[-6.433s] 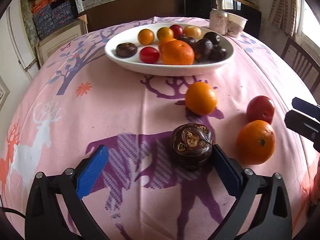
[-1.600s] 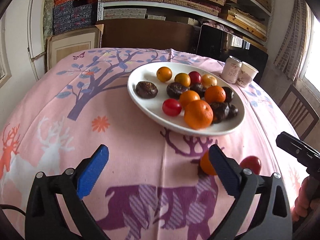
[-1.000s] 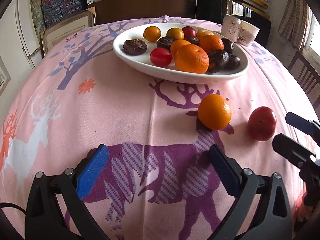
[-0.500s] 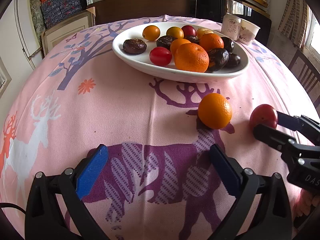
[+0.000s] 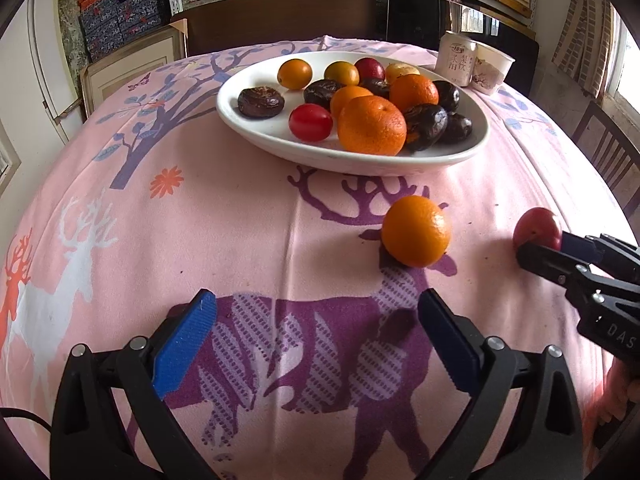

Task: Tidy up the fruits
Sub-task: 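Grasp the last orange with the left tool while the right tool grasps a red plum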

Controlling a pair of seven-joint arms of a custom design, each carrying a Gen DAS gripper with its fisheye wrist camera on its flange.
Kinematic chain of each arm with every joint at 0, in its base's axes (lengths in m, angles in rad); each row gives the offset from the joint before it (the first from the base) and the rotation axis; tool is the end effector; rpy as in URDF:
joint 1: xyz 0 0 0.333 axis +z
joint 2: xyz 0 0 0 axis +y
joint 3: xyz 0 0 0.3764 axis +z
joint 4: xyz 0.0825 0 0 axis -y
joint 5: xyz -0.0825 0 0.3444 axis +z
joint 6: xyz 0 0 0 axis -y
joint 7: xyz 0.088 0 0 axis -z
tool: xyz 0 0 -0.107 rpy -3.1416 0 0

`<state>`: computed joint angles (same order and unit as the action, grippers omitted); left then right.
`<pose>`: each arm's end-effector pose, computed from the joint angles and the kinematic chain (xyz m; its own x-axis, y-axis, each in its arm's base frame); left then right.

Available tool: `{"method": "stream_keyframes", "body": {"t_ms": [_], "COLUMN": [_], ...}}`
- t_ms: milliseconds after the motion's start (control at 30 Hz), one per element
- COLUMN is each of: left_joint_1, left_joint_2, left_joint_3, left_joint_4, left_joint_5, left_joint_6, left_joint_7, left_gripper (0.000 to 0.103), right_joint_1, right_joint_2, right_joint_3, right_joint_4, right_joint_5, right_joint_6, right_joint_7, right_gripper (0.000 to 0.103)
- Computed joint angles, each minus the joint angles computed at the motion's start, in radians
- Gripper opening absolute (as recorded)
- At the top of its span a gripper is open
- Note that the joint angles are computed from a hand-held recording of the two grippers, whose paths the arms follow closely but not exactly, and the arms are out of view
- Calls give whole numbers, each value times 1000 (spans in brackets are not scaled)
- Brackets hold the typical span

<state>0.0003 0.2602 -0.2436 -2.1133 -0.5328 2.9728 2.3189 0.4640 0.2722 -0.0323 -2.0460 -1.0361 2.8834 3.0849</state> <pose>0.5937 -0.0995 0.4418 -0.4475 -0.8943 -0.0017 -0.7135 0.3582 -0.6021 0.5250 0.2983 0.4354 -0.0821 -0.9861 -0.1443 -0.7482 0.1566 -0.6448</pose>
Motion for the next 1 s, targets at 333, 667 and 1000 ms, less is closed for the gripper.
{"method": "stream_keyframes", "body": {"t_ms": [333, 667, 1000], "left_joint_1": [-143, -119, -104], "left_joint_2": [57, 66, 66], "left_joint_3": [117, 92, 77], "left_joint_4": [74, 76, 75], "left_joint_5": [173, 274, 289], "left_joint_6": [-15, -5, -2], "left_joint_7": [-218, -304, -315], "left_gripper": [99, 99, 99], "right_joint_1": [-4, 4, 7], "right_joint_2": [-5, 3, 4], "right_joint_3": [0, 4, 3], "right_joint_4": [-11, -2, -1], "right_joint_5": [11, 31, 30], "right_joint_6": [11, -11, -14], "right_joint_7": [-11, -42, -41], "right_gripper": [41, 42, 42]}}
